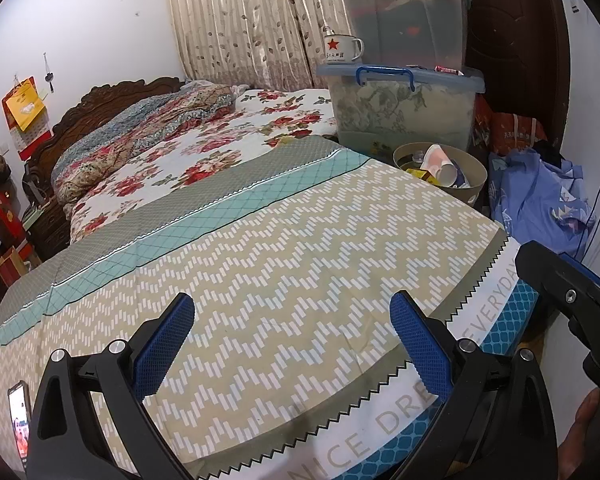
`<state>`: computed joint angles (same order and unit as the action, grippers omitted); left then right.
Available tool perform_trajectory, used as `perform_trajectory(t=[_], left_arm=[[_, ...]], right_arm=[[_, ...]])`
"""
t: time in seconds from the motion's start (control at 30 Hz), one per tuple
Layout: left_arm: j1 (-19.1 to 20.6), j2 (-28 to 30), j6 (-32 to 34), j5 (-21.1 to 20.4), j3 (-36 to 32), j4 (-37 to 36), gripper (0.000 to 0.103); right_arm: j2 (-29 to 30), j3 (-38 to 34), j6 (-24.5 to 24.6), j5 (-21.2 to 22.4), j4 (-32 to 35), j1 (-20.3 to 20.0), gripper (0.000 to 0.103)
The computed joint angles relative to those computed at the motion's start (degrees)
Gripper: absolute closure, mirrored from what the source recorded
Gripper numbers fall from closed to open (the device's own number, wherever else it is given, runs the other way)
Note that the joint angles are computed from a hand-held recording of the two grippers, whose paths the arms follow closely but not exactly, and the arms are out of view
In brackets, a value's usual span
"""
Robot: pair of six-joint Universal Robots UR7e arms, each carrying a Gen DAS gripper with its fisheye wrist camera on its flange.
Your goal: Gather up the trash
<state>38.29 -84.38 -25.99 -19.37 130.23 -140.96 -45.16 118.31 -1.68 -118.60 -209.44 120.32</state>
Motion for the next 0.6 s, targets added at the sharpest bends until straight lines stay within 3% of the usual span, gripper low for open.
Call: perform_trajectory(t=[0.6], left_arm=[[0.12, -0.71, 1.82, -0.63, 0.45, 0.21, 0.009]], right_arm=[[-0.07, 0.00, 0.10, -0.02, 0.16, 0.00, 0.017]])
